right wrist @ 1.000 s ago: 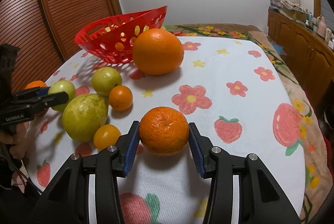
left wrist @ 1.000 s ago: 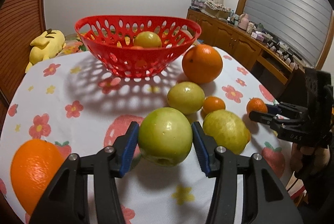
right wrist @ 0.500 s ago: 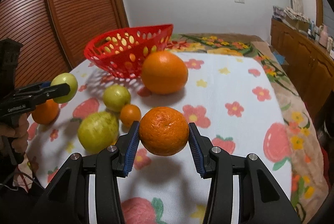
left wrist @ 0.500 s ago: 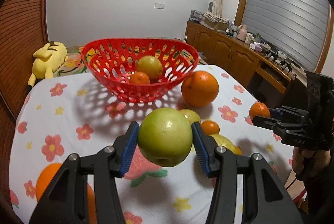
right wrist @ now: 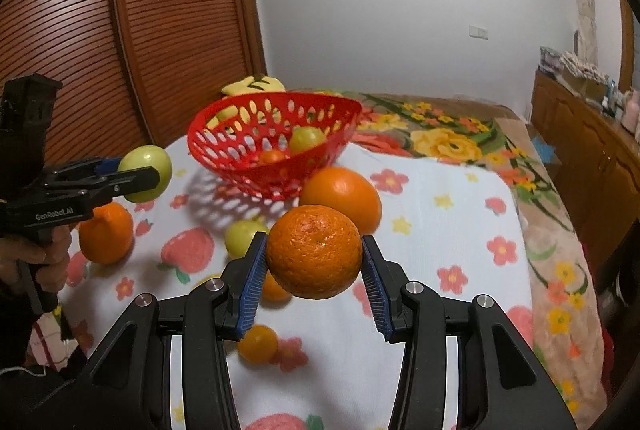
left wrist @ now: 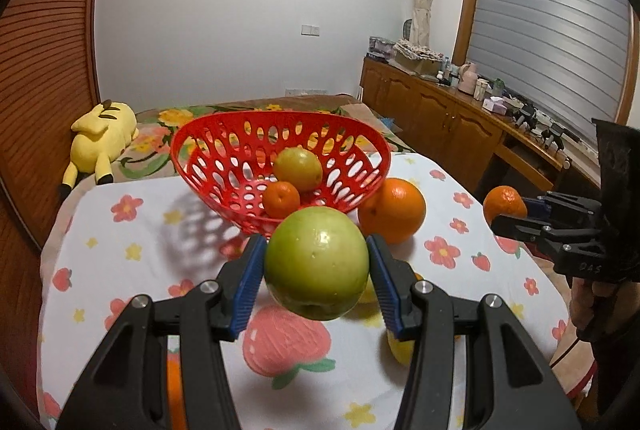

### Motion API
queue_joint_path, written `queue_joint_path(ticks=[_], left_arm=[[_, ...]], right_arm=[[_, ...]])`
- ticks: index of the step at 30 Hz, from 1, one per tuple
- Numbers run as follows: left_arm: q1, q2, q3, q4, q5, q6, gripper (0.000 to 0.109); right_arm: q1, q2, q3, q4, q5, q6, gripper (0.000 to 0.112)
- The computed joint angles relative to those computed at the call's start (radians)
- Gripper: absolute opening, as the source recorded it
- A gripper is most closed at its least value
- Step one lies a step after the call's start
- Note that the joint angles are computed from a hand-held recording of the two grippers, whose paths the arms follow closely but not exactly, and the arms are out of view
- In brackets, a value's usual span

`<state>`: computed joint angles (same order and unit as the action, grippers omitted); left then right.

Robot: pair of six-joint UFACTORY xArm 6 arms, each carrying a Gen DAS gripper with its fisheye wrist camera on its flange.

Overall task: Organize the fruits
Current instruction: 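Carry the green apple and tangerine over the red basket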

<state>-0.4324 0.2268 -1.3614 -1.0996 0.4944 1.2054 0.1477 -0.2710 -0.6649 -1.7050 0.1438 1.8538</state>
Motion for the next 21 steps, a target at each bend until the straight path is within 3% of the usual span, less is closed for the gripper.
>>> queue_joint_path(ticks=[11, 21], left_arm=[[0.000, 0.073, -0.093, 0.072, -0.005, -0.070, 0.051], [-0.017, 0.169, -0.213, 0.210, 0.004, -0.204, 0.051]], right_arm=[[0.004, 0.062, -0.088, 0.122, -0.023, -0.180, 0.046], [-0.012, 0.172, -0.186, 0.304, -0.087, -0.390, 0.046]])
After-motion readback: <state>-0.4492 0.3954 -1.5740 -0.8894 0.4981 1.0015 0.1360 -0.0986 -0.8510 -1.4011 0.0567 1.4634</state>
